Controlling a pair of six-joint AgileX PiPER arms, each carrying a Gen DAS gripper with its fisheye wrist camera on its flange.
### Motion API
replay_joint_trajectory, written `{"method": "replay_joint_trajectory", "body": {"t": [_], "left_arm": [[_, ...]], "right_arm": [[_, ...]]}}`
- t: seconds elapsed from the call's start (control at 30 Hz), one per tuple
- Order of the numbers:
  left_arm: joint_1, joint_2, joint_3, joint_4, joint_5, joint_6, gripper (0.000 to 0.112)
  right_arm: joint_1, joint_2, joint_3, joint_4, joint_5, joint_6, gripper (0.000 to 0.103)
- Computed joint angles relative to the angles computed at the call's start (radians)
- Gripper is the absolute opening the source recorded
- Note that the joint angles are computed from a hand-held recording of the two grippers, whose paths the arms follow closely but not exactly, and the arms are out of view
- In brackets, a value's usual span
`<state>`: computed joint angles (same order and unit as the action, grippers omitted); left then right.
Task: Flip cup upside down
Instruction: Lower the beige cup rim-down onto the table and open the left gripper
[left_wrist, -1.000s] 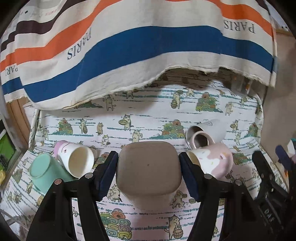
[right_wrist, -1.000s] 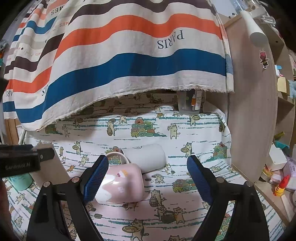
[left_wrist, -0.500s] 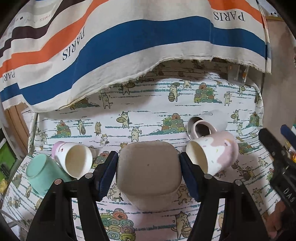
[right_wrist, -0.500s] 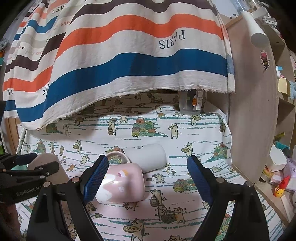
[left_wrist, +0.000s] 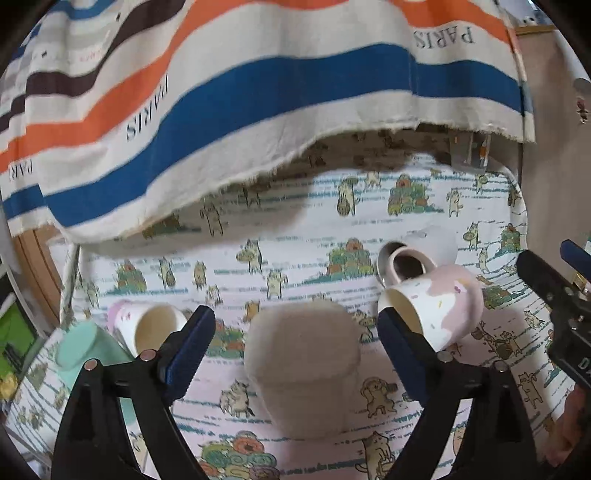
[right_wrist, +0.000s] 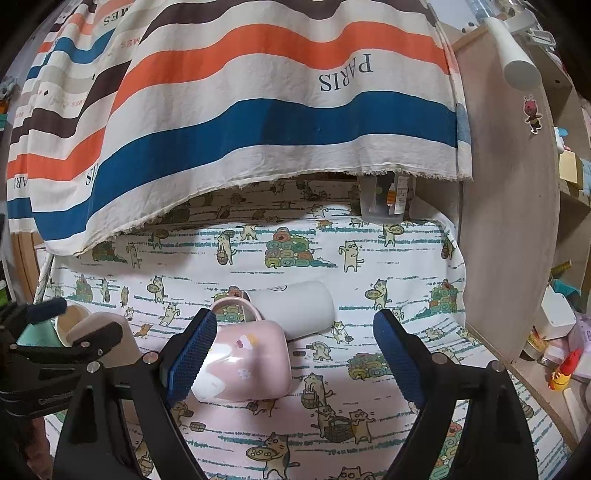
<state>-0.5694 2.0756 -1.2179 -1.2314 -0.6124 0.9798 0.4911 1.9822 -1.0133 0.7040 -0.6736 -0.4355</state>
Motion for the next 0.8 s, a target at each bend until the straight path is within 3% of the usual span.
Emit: {"method": "replay_joint_trajectory", "body": {"t": [0.1,0.3,0.43,0.6,0.67,0.8], "left_arm": [[0.005,-0.028,0.053,0.111,-0.011,-0.095,0.097],[0.021,-0.090,0.194,0.331,-0.114,-0.286,0.098],[0.067,-0.154,0.304,0.538,-0.129,-0.483,0.098],[0.079,-0.181,0.411,0.638,-0.277,-0.571,0.102],[0.092,-0.184,0.451,0.688,-0.336,-0.615,0.102],[0.098,-0.188,0.497,0.695,-0.416,-0.647,0.102]], "right_arm": [[0.002,0.002,0.002,-0.007,-0.006,0.002,0.088],[-0.004,-0.010,0.028,-0.092,-0.018,0.079,0.088],[-0.001,-0.019,0.051,-0.147,-0.043,0.124,0.091],[-0.001,-0.035,0.083,-0.248,-0.061,0.205,0.094],[0.004,-0.036,0.095,-0.274,-0.078,0.225,0.101],[0.008,-0.031,0.117,-0.353,-0.117,0.301,0.103]]}}
